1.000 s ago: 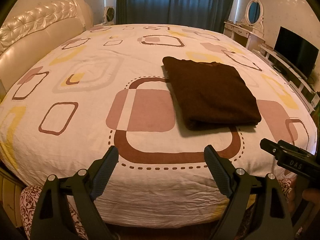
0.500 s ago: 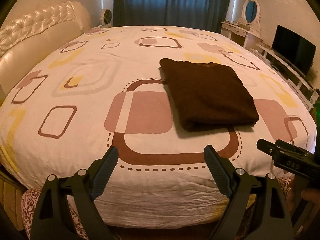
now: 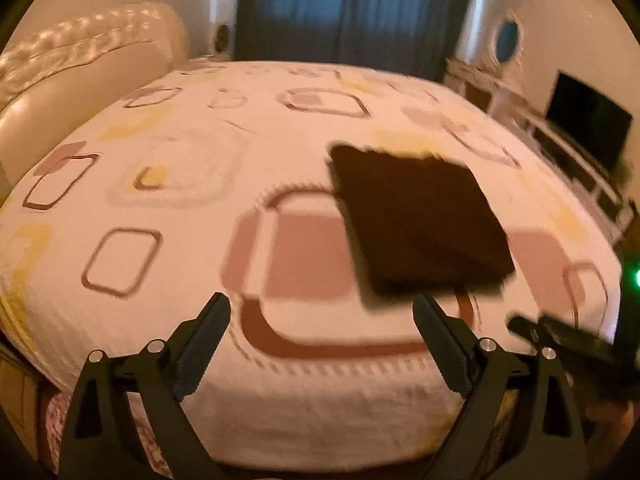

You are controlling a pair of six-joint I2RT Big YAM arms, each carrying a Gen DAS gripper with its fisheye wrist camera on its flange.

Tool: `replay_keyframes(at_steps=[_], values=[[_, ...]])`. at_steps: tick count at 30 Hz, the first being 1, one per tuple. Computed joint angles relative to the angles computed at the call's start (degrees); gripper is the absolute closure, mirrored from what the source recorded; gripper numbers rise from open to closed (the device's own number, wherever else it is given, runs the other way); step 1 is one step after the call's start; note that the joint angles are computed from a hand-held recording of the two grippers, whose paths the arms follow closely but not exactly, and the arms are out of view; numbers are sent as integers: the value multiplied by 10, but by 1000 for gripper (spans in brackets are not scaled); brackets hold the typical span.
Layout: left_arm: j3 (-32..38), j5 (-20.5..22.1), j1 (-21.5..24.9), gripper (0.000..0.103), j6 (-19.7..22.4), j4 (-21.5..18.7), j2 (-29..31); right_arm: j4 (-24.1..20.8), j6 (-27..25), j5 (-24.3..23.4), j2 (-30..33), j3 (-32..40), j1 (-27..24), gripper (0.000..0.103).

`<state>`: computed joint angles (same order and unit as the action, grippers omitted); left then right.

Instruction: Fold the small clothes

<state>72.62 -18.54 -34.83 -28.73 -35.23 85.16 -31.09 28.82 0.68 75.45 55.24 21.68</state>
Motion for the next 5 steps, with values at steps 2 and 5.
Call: replay_keyframes(at_steps=[2, 5], values=[[35, 7, 31, 11, -3, -21, 23, 7, 1, -14, 3, 9, -15, 11], [124, -1, 87, 11, 1, -68, 92, 12, -13, -15, 33, 47, -53, 11]])
